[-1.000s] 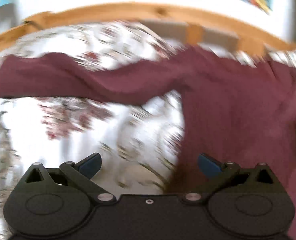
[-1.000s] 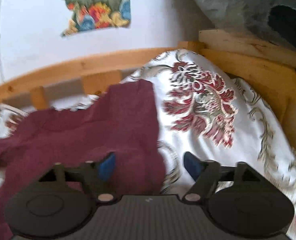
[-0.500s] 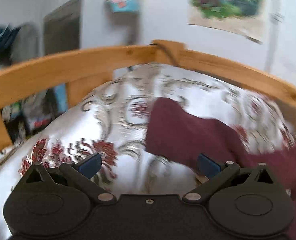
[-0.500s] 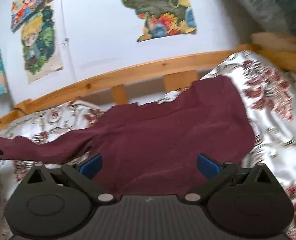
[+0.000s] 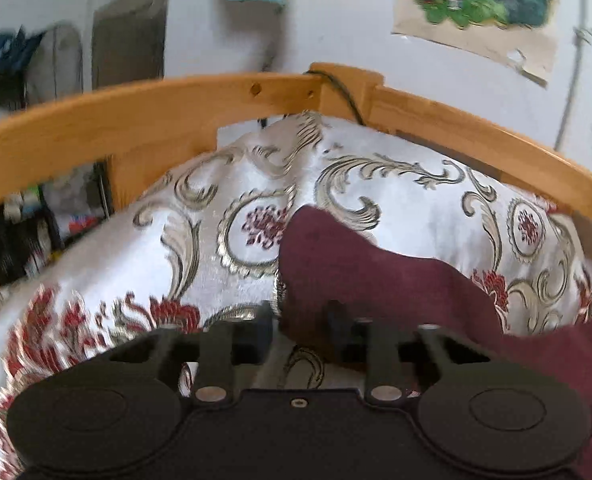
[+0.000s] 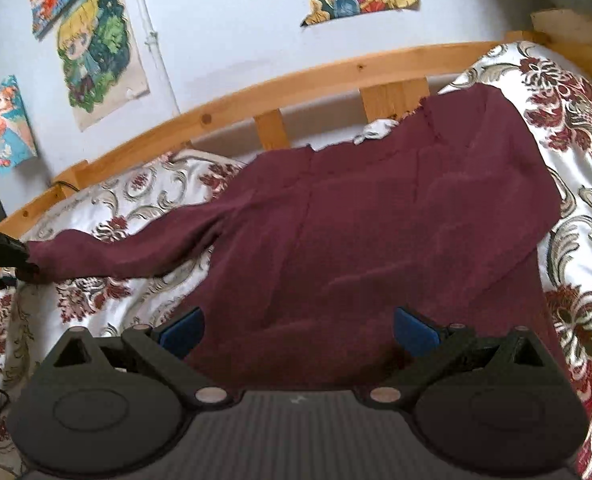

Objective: Fold small clothes
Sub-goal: 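Move the left gripper to the other sleeve cuff and close on it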

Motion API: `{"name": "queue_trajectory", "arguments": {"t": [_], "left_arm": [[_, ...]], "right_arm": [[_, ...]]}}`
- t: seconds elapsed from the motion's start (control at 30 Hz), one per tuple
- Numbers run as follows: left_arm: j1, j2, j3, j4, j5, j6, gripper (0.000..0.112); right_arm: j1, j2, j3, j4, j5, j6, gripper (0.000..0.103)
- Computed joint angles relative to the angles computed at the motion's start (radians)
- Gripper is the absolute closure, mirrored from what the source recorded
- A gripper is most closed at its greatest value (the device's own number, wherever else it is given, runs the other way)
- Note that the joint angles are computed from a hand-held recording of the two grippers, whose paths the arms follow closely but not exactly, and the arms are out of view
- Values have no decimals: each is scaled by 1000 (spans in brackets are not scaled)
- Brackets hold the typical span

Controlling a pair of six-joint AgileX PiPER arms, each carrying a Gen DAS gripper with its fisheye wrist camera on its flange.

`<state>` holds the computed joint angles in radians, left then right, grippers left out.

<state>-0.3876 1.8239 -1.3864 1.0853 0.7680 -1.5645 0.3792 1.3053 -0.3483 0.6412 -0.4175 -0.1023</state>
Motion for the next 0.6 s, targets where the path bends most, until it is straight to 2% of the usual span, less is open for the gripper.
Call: {"name": "queue_trajectory", "arguments": {"t": [0.1, 0.2, 0.33, 0.53, 0.6], "left_arm": [[-23, -16, -1, 25, 25, 4, 100], [-19, -67, 9, -23, 18, 33, 102], [-31, -133, 11, -78, 74, 35, 104], [-101, -148, 28, 72, 95, -46, 104], [-123, -150, 40, 135, 63, -93, 105]], "right_arm": [[-17, -2, 8, -60, 8, 74, 0], [-38, 0, 13, -122, 9, 131, 0], [-68, -13, 29, -179, 12, 172, 0], [-110, -26, 34, -229, 48, 221, 0], [-116, -31, 30, -241, 60, 229, 0]]}}
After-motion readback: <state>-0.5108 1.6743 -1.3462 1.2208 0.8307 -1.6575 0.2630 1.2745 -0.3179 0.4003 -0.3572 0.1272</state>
